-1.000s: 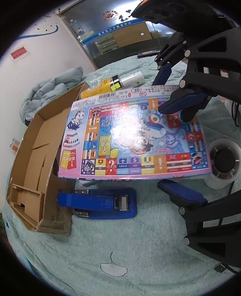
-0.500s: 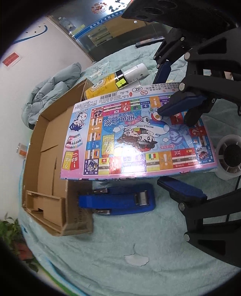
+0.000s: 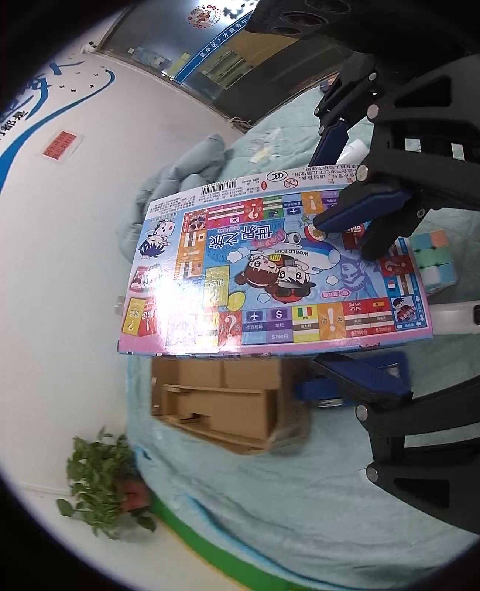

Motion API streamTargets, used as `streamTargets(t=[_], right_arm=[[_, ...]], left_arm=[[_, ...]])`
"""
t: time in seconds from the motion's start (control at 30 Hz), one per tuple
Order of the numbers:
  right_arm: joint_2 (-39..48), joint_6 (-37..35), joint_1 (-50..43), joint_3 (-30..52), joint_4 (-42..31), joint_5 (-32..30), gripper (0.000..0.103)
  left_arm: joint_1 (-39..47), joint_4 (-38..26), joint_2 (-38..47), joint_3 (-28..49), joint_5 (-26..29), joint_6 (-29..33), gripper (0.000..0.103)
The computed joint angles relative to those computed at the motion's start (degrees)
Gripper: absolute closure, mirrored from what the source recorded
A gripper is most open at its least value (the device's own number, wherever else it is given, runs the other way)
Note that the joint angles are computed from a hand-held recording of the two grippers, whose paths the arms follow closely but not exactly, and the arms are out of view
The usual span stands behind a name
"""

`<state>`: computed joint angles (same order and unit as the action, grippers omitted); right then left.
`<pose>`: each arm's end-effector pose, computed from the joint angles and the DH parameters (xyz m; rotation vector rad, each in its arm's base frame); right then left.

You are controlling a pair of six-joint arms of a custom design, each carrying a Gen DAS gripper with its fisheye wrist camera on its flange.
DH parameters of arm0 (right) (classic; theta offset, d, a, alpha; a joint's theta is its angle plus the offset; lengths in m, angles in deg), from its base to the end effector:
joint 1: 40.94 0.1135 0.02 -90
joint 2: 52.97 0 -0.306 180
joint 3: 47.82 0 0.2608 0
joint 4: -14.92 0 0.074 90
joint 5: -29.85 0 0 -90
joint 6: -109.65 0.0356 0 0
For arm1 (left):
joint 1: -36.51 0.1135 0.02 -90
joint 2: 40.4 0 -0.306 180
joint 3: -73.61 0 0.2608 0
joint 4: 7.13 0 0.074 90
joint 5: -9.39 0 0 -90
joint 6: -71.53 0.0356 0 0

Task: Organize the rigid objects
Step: 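Lift the board-game box and carry it over the cardboard tray, then lay the board-game box flat in the tray and open the left tool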

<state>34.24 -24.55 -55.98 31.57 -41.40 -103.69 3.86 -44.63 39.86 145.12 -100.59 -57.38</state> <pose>0.3029 -0.0560 0.2938 -0.7947 2.2051 0.5455 0.2594 -0.1518 0.2978 -0.2906 2.3084 -0.2131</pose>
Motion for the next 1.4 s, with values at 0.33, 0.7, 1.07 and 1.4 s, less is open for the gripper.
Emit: streamTargets(t=[0.33, 0.7, 1.07, 1.4], right_arm=[[5.2, 10.88, 5.49, 13.76, 1.91, 0.3, 0.026], [21.16, 17.58, 13.7, 35.04, -2.45, 6.64, 0.026], [40.52, 16.89, 18.63, 55.79, -14.5, 11.34, 0.026], [63.13, 15.61, 20.36, 86.07, -34.43, 13.26, 0.027]], left_arm=[[5.61, -1.69, 4.59, 10.62, 0.3, 9.0, 0.035], [14.97, -3.49, 14.32, 20.84, 8.61, 14.27, 0.035], [21.28, -4.72, 25.39, 24.87, 16.15, 13.82, 0.035], [23.63, -9.09, 33.14, 27.98, 19.09, 12.48, 0.048]])
